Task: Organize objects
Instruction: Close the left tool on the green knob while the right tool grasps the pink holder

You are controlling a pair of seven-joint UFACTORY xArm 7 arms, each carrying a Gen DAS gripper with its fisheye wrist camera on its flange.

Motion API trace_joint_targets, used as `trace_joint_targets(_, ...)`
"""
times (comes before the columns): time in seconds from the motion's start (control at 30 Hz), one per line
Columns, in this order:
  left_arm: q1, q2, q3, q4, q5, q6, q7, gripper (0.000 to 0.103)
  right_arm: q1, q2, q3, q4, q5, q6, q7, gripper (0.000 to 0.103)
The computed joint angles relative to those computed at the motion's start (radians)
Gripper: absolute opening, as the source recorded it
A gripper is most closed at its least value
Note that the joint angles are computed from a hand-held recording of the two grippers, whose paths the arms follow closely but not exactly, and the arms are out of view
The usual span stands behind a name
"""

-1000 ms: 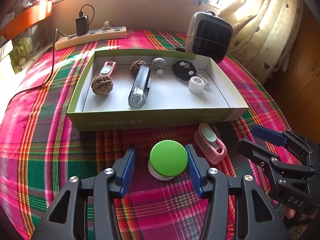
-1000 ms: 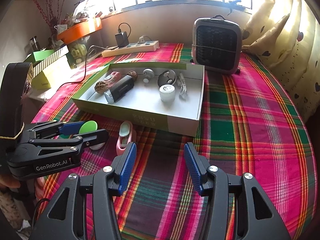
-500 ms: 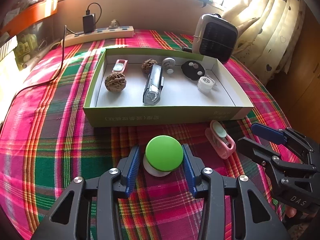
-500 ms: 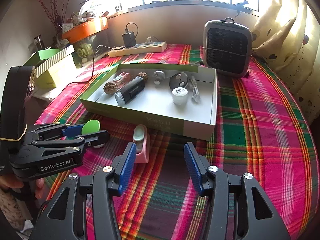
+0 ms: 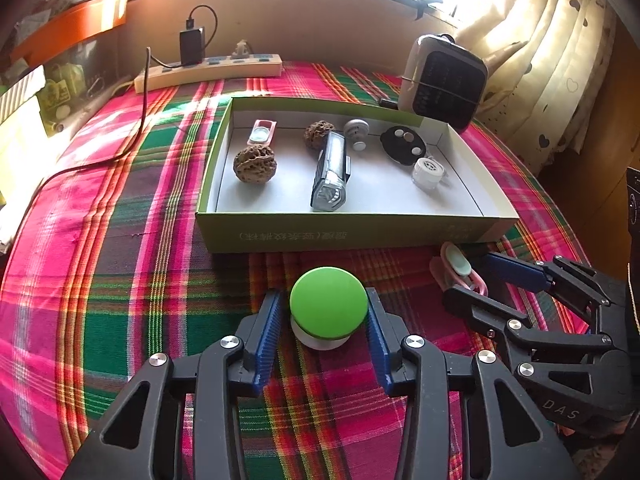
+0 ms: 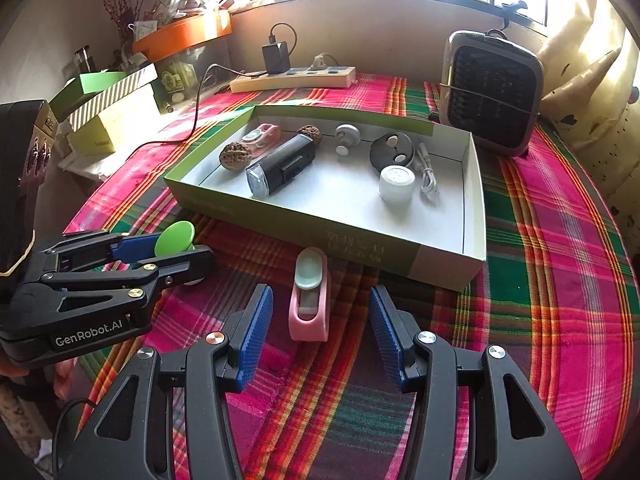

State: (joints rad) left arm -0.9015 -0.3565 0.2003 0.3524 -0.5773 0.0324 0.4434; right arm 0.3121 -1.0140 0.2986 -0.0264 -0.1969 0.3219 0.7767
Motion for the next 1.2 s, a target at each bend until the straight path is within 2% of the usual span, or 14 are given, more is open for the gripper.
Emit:
trace_joint_targets(0.43,0.0,0.008,-0.003,-0.002,0.02,-0.017,-0.005,0.039,-0.051,0.109,0.015,0.037,-0.011,-0.048,-0.007,0.051)
trace_joint_targets(0.73,0.001,0.009,0.0,-0.008,0.068,-0.027,-0.044,0.039,-0.078,0.145,0.078,0.075,-0.049,-0.005,0.027,0.054)
trace_joint_targets(1.03,0.03,0.012,-0.023,-0.018,0.14,-0.041,-0.094,0.038,-0.073,0.141,0.067,0.074,-0.069,0.002,0.043,0.054)
trace_joint_targets(1.17,0.051,0.013,-0.039,-0.022,0.172,-0.046,-0.123,0.035,-0.069,0.128,0.069,0.07,-0.071,0.014,0.057,0.049)
trace_joint_targets(1.2,0.059,0.014,-0.045,-0.023,0.181,-0.047,-0.132,0.034,-0.07,0.123,0.07,0.069,-0.072,0.017,0.061,0.044)
